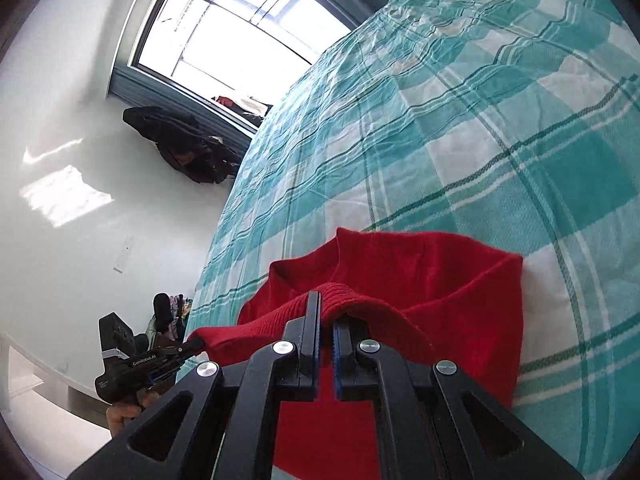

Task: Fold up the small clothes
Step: 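Grasp the hem with both grippers and fold it up toward the collar, then open both grippers and withdraw from the folded sweater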

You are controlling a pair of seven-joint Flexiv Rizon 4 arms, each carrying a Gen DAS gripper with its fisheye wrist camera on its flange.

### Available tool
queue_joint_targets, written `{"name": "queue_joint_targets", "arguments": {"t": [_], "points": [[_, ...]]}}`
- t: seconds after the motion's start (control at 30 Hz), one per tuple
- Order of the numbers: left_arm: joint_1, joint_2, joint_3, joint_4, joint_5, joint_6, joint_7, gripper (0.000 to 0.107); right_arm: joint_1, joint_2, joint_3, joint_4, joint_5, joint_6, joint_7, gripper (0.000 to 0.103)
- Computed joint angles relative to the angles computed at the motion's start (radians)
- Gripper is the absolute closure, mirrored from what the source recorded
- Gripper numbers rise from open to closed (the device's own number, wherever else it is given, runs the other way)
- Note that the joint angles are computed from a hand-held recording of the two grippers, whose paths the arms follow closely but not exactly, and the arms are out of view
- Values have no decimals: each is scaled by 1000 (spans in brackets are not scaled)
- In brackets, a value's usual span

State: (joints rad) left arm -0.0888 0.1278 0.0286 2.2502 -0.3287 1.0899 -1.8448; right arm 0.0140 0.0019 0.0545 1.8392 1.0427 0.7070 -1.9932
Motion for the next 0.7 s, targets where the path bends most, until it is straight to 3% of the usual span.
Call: {"name": "queue_joint_targets", "arguments": {"t": [0.07, 0.1, 0.13, 0.17, 0.23, 0.33, 0.37, 0.47, 0.53, 0.6, 0.63, 0.67, 0.7], "points": [[40, -51, -10, -50, 87, -15, -95, 81, 19, -62, 7, -43, -25, 62, 36, 91], [45, -66, -5, -53, 88, -1, -108, 65, 32, -89, 17, -53, -59, 114, 69, 76], [50, -78, -1, -56, 92, 11, -122, 54, 36, -107, 27, -60, -82, 146, 88, 67], [58, -79, 6, -56, 109, 16, -144, 52, 36, -122, 34, -67, -103, 164, 103, 58], [62, -58, 19, -27, 116, 51, -152, 52, 22, -125, 49, -67, -122, 175, 108, 58], [56, 26, 25, 55, 156, 134, -169, 52, -9, -76, 66, -36, -94, 146, -12, 58], [27, 57, 31, 97, 123, 185, -124, 52, -13, -48, 69, -15, -94, 120, -65, 58], [-101, 124, 45, 206, 1, 282, 68, 34, 2, 45, 63, 66, -84, 25, -244, 58], [-84, 146, 1, 229, 80, 219, 87, 25, 27, 92, 59, 141, -121, -10, -321, 58], [-2, 139, -66, 211, 236, 70, 22, 25, 48, 107, 63, 226, -205, 28, -313, 58], [15, 130, -75, 206, 277, 22, -4, 27, 54, 98, 70, 270, -277, 75, -256, 62], [21, 133, -72, 214, 304, 16, -25, 27, 56, 93, 57, 298, -289, 102, -240, 75], [8, 147, -54, 227, 289, 29, -24, 27, 54, 108, 36, 314, -257, 114, -257, 80]]}}
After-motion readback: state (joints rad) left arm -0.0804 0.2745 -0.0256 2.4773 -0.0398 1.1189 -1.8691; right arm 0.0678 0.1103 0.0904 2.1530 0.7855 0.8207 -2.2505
